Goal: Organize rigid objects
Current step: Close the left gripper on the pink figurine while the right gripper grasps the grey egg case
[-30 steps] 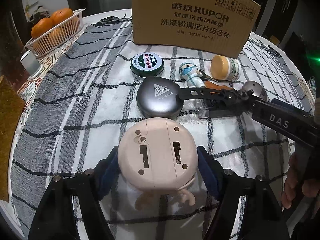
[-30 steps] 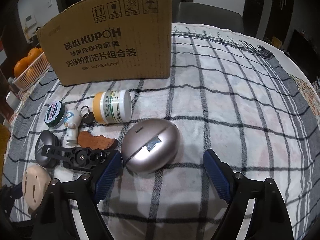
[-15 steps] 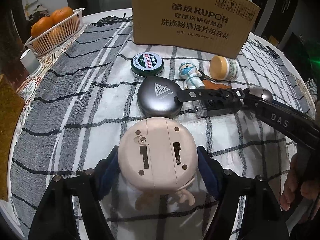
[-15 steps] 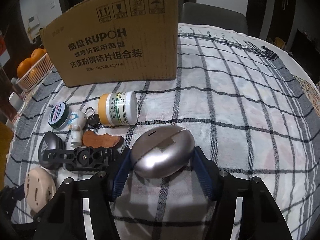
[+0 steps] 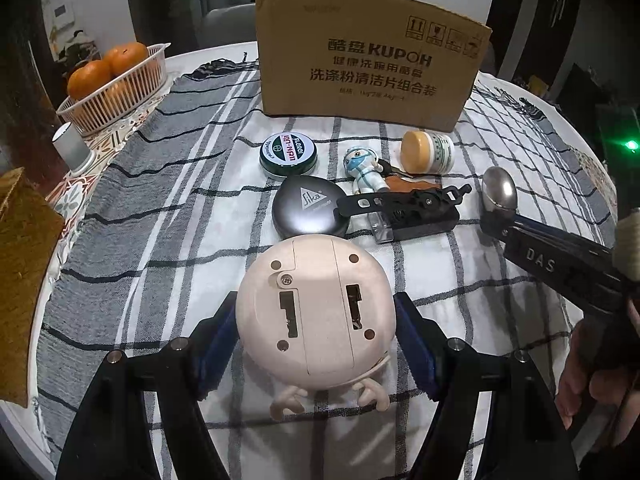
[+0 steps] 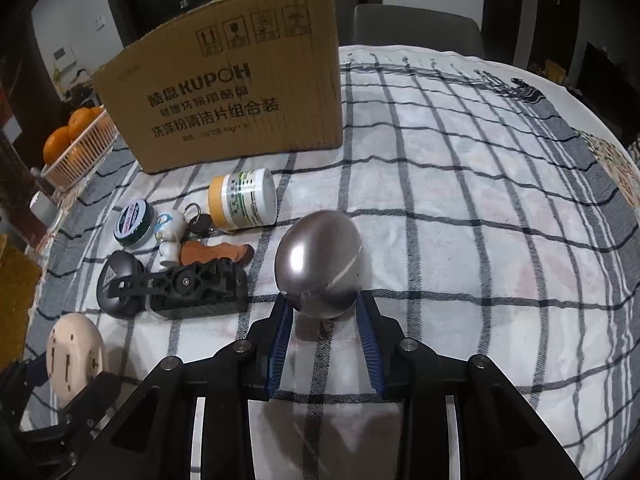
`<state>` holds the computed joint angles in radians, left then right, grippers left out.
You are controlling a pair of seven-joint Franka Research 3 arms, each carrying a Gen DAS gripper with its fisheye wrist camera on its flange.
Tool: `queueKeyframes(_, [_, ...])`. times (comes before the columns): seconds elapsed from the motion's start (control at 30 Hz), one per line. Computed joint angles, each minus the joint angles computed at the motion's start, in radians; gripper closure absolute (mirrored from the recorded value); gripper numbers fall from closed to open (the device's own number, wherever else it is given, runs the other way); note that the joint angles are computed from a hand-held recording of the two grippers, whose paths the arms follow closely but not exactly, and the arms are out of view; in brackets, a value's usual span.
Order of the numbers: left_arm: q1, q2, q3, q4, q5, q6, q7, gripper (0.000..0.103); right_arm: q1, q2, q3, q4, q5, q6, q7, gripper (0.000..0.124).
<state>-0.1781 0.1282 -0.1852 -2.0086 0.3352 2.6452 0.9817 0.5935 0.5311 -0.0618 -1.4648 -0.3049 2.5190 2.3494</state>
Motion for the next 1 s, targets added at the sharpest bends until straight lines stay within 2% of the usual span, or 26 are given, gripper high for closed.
queueKeyframes(0.37, [0.000, 0.028, 0.002, 0.029, -0.004, -0.020, 0.005, 0.029, -0.018, 0.059, 0.013, 0.076, 0.044, -0.010, -0.054, 0.083])
queueKeyframes(0.67, [0.000, 0.057, 0.009, 0.065, 0.003, -0.038, 0.003, 0.029, -0.012, 0.101, -0.002, 0.128, 0.072, -0.003, -0.083, 0.059])
queueKeyframes(0.8, [-0.001, 0.070, 0.011, 0.083, 0.009, -0.048, 0.000, 0.029, -0.007, 0.130, -0.011, 0.174, 0.069, -0.025, -0.099, 0.056])
queueKeyframes(1.0, [-0.008, 0.084, 0.016, 0.105, 0.036, -0.057, -0.018, 0.029, -0.012, 0.157, -0.016, 0.207, 0.077, -0.013, -0.116, 0.053])
